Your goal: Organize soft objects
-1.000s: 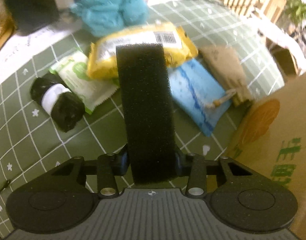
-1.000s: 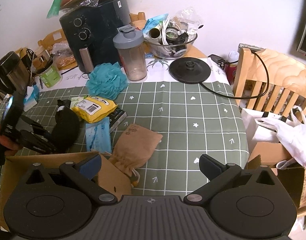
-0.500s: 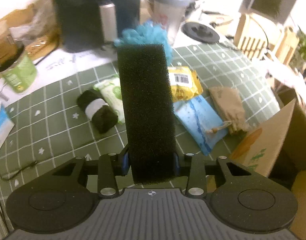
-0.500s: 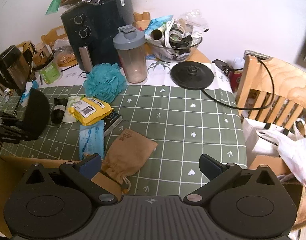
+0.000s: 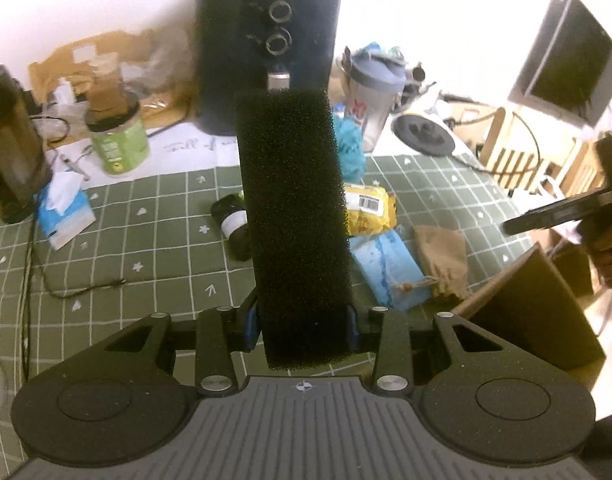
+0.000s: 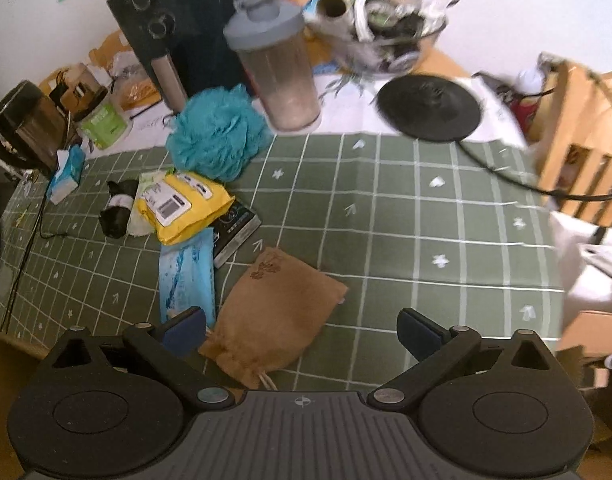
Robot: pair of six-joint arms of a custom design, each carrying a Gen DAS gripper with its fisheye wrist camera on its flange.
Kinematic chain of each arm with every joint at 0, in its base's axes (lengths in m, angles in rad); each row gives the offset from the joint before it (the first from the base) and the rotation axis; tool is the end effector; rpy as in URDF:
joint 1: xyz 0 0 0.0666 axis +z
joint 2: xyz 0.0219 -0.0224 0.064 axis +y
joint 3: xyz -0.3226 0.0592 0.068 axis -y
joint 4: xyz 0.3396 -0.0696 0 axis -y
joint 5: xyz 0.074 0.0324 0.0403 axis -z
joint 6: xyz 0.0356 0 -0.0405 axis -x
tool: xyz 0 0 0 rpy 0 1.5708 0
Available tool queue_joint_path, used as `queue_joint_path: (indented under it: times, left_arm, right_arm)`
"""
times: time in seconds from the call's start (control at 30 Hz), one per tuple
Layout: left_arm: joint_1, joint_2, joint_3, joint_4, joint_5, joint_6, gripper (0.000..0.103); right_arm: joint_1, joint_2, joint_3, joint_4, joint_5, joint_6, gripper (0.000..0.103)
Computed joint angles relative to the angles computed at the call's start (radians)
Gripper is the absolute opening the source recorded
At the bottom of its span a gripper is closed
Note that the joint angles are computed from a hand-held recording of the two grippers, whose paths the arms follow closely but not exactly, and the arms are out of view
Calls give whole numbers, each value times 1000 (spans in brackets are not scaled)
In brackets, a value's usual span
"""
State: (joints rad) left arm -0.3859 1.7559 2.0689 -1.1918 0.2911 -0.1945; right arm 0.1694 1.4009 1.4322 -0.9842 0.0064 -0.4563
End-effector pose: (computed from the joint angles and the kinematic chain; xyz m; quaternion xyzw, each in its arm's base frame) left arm 0.4963 -0.2131 0.4564 0.3135 0.8778 -0.1679 0.3210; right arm 0.4310 0.0731 0.3812 0.1372 0.9427 0.0907 0.2902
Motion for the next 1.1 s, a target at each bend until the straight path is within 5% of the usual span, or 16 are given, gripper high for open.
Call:
queue_joint_path:
  times: [0.27, 0.5, 0.67, 0.7, 0.73, 1.1]
  left_arm:
    - [-19, -165, -198, 101, -52, 73, 39]
    - [-20, -264, -305, 138, -49, 159, 39]
    - [-30, -305, -349, 154, -72, 196, 39]
    - [-31, -312, -357, 158, -74, 207, 39]
    - [-32, -317, -364, 162, -72, 217, 39]
    - [-52, -358, -406, 188, -69, 269, 39]
  right_arm:
    - [-14, 153, 30, 76, -100, 93, 89]
    - [11, 243, 68, 81, -57, 172, 76]
    - [47, 260, 60, 87, 33, 182, 43]
    - [54, 260, 63, 77, 72, 181, 8]
    - [59, 263, 67, 66, 114, 183, 3]
    - [14, 176, -23, 192, 44, 190, 7]
